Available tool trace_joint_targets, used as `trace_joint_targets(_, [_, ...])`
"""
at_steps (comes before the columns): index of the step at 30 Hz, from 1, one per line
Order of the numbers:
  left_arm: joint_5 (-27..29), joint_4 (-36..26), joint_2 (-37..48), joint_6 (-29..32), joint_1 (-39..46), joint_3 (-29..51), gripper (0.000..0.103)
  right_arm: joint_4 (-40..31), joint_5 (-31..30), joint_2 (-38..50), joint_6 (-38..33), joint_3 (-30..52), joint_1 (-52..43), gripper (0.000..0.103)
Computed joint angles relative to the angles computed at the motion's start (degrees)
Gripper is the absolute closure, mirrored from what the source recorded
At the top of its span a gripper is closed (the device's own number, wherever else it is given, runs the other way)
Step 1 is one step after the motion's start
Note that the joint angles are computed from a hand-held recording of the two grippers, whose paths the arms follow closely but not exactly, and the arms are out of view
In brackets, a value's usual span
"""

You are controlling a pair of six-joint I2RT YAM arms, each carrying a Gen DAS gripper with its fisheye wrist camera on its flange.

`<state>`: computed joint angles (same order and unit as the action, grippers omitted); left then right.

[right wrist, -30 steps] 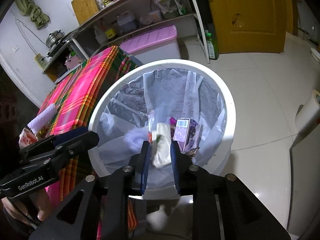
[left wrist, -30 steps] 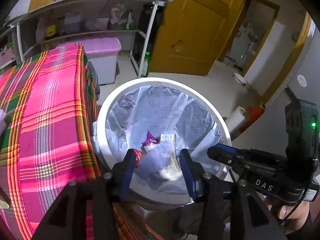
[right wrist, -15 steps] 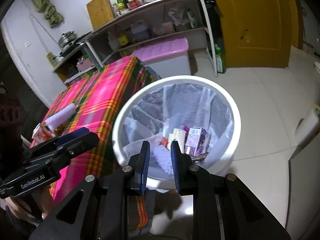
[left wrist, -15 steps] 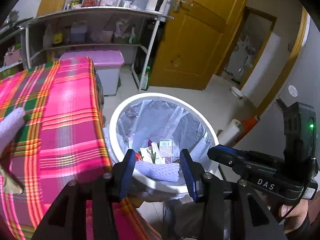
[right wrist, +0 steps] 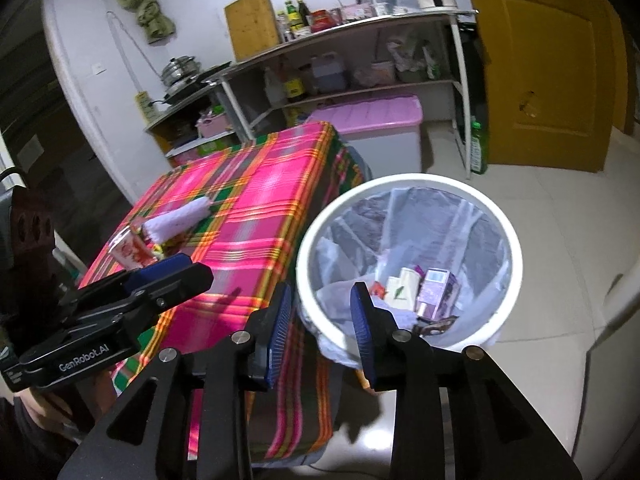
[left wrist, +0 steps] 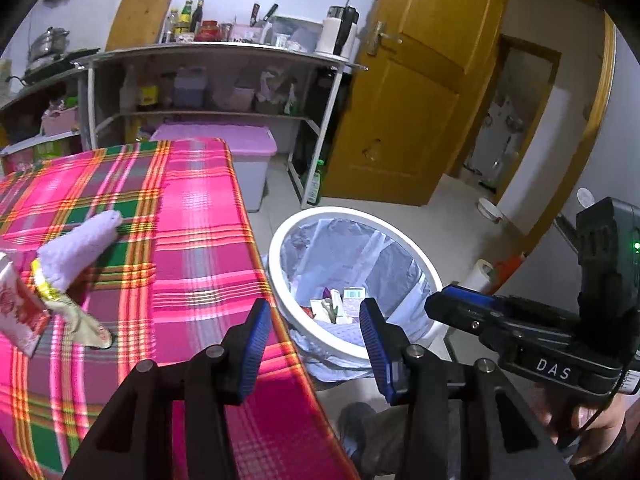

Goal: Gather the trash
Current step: 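Move both tools back from the bin to the table trash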

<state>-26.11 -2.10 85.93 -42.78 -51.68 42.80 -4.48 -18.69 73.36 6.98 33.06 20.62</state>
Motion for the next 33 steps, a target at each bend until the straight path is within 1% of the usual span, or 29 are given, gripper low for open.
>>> trace_joint_targets(3, [-2.1,-1.3,-2.1,-0.9,-1.2,-1.2,0.057,0.6,-0.3,-1.4,0.2,-0.8,0.9,0.071])
trace_joint_targets(7, [-4.7,-3.2,-4.8,-2.9,-2.8,-3.1,0.057,1.5,-2.3,-3.0,1.0,-1.4,1.4,0.071])
trace_joint_targets(16, [-8.5,-5.6,-10.3,-6.5,-5.1,-7.3,0.057,1.7,-1.3,-1.9,1.8,-0.9,5.0,0.071])
trace_joint_targets(20, [-10.7,-8.6,-12.7,-8.6,-6.3,-8.5,0.057,1.3,-0.6,-1.2,1.5,-0.5,6.8,0.071])
trace_joint_targets(27, [-15.2,-15.3,-16.1,-14.1,-8.8,-9.7,0.057,0.8,1.2,0.6,0.9,0.4,10.7,0.071])
trace_joint_targets(33, [-16.9,-19.2,-19.1,-17.3,-9.2,-11.6,0.057,1.3,2.9,3.0,1.0,1.8,14.1,0.071])
